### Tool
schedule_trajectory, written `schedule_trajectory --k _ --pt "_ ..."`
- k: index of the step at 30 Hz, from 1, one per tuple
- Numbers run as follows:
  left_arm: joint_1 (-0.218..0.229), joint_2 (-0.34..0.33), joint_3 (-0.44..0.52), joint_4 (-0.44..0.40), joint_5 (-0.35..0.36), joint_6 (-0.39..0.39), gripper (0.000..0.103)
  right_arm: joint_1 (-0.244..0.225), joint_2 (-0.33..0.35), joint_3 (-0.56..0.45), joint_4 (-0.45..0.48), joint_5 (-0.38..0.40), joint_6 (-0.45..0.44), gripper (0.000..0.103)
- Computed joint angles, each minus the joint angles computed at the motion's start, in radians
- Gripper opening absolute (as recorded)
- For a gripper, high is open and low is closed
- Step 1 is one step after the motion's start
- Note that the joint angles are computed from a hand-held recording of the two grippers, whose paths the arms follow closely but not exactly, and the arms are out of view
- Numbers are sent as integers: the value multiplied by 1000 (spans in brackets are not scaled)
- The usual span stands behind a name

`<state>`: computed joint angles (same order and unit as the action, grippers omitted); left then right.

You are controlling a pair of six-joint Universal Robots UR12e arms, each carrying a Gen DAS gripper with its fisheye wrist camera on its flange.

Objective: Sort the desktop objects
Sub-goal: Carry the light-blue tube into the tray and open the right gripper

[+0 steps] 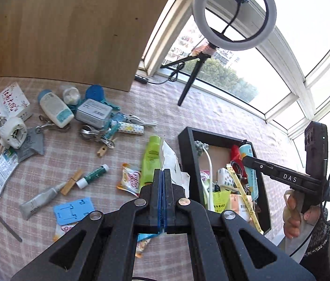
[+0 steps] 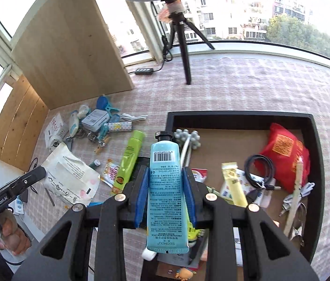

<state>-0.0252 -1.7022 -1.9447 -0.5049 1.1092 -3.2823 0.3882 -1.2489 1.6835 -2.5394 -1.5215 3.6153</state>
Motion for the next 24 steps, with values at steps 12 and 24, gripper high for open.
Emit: schedule_trajectory --k 12,24 --pt "-168 -20 69 -127 -46 226 8 -55 -138 171 15 -152 87 31" --pt "-182 18 32 -57 117 239 32 -28 -147 180 -43 -138 109 33"
